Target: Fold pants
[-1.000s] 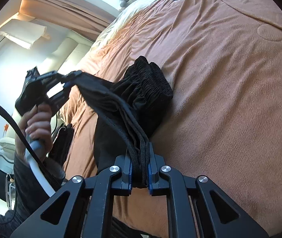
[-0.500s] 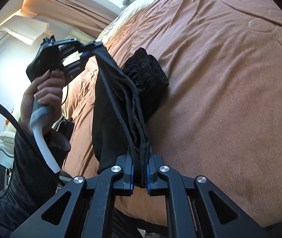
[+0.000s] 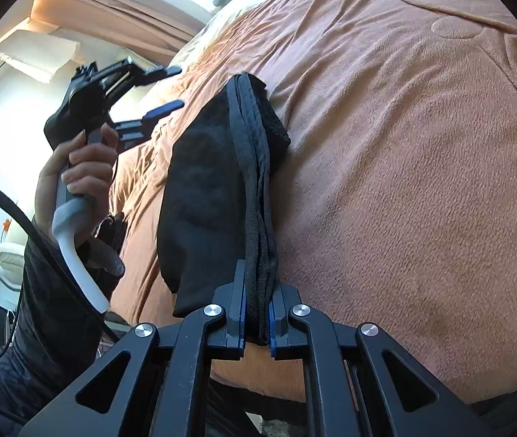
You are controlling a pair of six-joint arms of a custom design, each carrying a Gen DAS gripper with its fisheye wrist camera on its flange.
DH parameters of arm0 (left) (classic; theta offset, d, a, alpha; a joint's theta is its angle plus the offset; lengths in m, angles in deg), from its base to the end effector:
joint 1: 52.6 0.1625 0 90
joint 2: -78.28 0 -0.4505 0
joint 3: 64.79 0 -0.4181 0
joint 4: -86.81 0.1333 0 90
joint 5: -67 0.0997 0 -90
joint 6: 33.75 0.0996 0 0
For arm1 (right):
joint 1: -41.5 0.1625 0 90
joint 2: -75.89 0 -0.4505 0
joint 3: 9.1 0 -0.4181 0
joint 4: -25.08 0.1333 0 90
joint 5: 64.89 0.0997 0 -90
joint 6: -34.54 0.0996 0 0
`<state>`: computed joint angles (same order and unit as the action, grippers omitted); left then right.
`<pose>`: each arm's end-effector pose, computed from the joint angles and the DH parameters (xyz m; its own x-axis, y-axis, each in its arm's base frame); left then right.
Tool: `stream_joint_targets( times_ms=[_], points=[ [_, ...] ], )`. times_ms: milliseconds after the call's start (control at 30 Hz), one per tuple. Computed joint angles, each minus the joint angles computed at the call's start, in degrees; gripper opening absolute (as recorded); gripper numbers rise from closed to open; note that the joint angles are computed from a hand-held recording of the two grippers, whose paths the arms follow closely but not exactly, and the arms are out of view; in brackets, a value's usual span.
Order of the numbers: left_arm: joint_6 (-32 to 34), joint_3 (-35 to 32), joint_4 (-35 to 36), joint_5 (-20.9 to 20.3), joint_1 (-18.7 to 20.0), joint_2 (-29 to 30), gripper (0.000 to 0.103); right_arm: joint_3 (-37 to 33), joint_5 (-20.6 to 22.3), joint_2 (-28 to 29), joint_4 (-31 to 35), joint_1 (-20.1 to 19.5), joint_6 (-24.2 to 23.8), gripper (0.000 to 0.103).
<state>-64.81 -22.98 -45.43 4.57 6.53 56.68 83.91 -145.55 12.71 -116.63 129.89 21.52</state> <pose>-0.3267 -0.8961 0.1395 -0.9735 -0.1485 -0.1740 -0.0311 0.8394 -0.5427 0.1299 -0.6990 0.3025 -0.9685 -0.2409 -0.0628 -0.1972 0.8964 -0.3970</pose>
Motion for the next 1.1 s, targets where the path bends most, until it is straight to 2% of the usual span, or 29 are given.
stream_joint_targets(
  times_ms=[100, 267, 433, 467, 667, 1100],
  points=[
    [-1.25, 6.59, -2.44, 0.44, 0.22, -3.50, 0.053, -0.62, -1.05, 0.16, 1.23, 0.18, 0.97, 0.006],
    [-3.94, 17.53, -7.17, 0.36, 0.63, -9.15, 0.053, -1.47, -2.04, -0.18, 2.73, 0.13, 2.36, 0.013],
    [-5.97, 24.73, -10.70, -0.80, 0.88, -12.71, 0.053, -1.77, -3.07, -0.80, 1.80, 0.39, 2.24, 0.039],
    [-6.24, 25.87, -11.48, -0.99, 0.88, -13.21, 0.053, -1.61, -3.19, -1.02, 1.34, 0.43, 2.21, 0.040],
    [-8.06, 31.53, -15.33, -3.19, 0.87, -15.31, 0.053, -3.56, -4.43, -0.25, 0.74, 1.48, 0.87, 0.041],
    [-11.77, 38.79, -22.33, -7.57, 0.34, -17.00, 0.053, -14.01, -7.23, 7.71, 5.65, 3.89, -3.69, 0.041]
  ],
)
